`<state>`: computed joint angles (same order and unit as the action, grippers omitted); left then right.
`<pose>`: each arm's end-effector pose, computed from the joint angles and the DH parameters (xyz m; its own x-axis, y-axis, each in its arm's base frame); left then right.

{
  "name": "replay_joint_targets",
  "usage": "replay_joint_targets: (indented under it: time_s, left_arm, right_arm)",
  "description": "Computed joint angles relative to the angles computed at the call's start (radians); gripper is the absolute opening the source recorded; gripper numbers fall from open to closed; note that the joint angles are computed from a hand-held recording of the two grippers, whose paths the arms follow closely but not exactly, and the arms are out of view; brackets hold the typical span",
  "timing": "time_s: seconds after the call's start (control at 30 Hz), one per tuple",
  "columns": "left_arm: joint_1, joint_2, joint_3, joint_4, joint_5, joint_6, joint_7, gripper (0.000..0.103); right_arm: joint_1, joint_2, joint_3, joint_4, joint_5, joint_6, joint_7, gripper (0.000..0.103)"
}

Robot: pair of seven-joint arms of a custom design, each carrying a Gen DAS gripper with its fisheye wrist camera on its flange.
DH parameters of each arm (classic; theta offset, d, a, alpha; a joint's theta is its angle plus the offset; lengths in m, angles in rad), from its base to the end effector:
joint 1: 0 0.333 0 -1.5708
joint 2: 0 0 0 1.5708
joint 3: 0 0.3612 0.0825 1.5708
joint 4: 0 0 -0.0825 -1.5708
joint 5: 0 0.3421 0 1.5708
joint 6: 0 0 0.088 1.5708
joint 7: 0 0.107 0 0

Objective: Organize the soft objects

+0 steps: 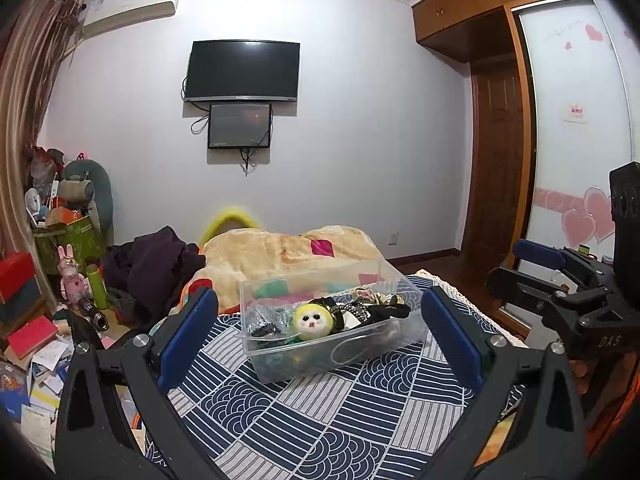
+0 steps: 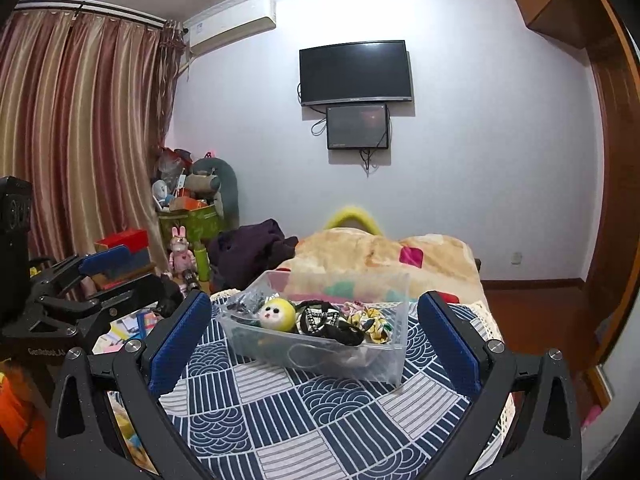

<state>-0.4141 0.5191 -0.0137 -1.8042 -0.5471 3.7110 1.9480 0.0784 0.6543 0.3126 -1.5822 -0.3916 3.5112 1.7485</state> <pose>0.6343 -0.2114 0.4847 -0.1266 -0.9915 0.0304 -0.2433 0.0013 -0.9700 0.6799 0.2500 0.4920 0.4925 -0.8692 -0.0439 -0.2472 -0.0914 -0.9646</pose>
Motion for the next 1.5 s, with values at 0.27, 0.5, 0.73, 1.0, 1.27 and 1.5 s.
replay_joint_targets:
  time_s: [0.27, 0.5, 0.73, 1.0, 1.27, 1.5]
  left_arm:
    - [0.005, -0.007, -0.003, -0.004, 0.009, -0.002, -0.007, 0.103]
    - [0.002, -0.006, 0.000, -0.003, 0.007, -0.005, -0.007, 0.103]
    - [0.008, -0.004, -0.004, 0.000, 0.012, -0.007, -0.017, 0.103]
    - [0.005, -0.006, 0.005, -0.001, 0.014, -0.020, -0.028, 0.103]
    - [0.009, -0.013, -0.002, -0.012, 0.029, -0.009, -0.028, 0.103]
    - [0.019, -0.019, -0.013, -0.022, 0.046, -0.004, -0.039, 0.103]
  right_arm:
    - [0.002, -0.009, -0.003, -0.009, 0.003, 0.006, 0.005, 0.103]
    - [0.000, -0.012, -0.002, -0.011, -0.001, 0.006, 0.008, 0.103]
    - [0.005, -0.010, -0.009, -0.009, 0.003, 0.009, 0.010, 0.103]
    - [0.001, -0.013, -0.001, -0.010, 0.002, 0.003, 0.015, 0.103]
    - [0.003, -0.014, -0.006, -0.011, 0.005, 0.007, 0.015, 0.103]
    - [0.009, -0.015, -0.013, -0.011, 0.008, 0.007, 0.015, 0.103]
